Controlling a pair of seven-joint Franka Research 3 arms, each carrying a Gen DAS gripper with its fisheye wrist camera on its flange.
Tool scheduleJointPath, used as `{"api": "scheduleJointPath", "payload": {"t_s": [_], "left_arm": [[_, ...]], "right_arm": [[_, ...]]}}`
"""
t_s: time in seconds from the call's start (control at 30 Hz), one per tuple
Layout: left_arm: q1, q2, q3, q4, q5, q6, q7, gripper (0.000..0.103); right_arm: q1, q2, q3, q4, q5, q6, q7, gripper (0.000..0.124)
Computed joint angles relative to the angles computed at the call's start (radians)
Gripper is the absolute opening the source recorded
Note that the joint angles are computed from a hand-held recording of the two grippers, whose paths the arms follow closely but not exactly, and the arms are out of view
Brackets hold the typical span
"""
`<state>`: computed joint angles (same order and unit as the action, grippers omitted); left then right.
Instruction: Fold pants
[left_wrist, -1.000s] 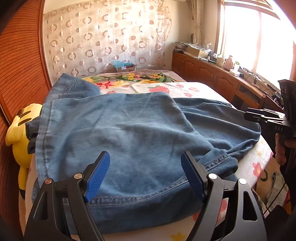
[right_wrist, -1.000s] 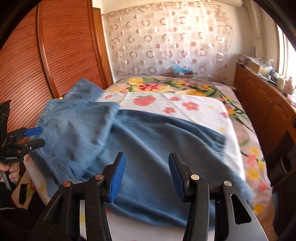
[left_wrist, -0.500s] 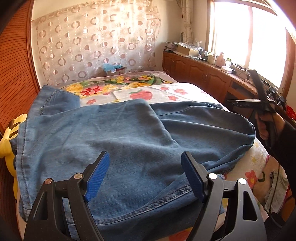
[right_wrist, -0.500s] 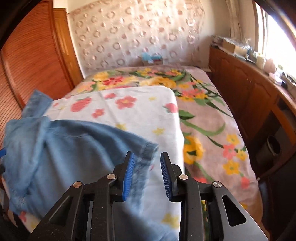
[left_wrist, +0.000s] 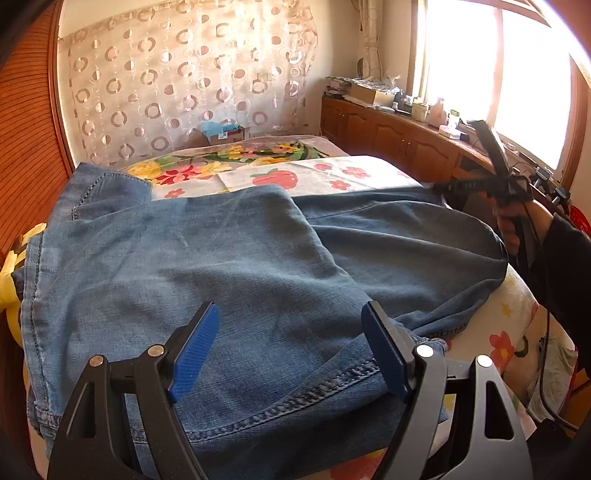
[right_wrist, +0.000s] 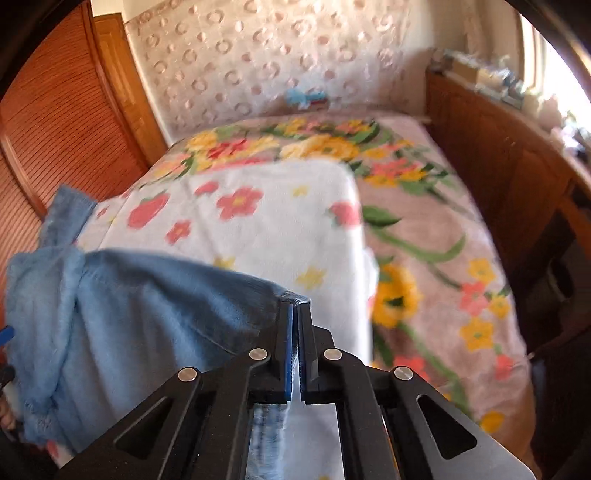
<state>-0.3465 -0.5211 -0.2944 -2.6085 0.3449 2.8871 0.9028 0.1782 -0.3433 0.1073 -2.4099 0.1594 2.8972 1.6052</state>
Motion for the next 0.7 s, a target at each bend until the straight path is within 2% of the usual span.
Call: {"api": "scheduleJointPath", "payload": {"t_s": [0.1,0.17,0.3,0.47,0.6,0.7], "left_arm": [[0.000,0.003,0.002,0.001,-0.002,-0.002,-0.002,0.080],[0.001,0.002,0.002,0.001,-0.001,0.001,-0.003,0.080],[-0.004,0.005,0.007,0.000,-0.004,0.007,0.002,0.080],[-0.015,0.003,0.013,-0.004,-0.015,0.013,0.006,0.080],[-0.019,0.009,0.009,-0.001,-0.018,0.019,0.008,0.080],[-0.019,0.015,0.003,0.006,-0.016,0.018,0.008,0.080]], "right_arm": [[-0.100,-0.010,0.084,0.000,-0.103,0.058,0.111,0.002],[-0.155,-0.011,0.133,0.013,-0.180,0.028,0.179,0.002],[-0.105,-0.030,0.092,-0.006,-0.183,0.007,0.177,0.021],[-0.018,-0.163,0.028,-0.133,-0.113,0.033,0.108,0.030],[-0.002,-0.273,0.023,-0.240,-0.059,0.057,0.072,0.040],[0.014,-0.343,0.011,-0.304,-0.023,0.054,0.045,0.041]]}}
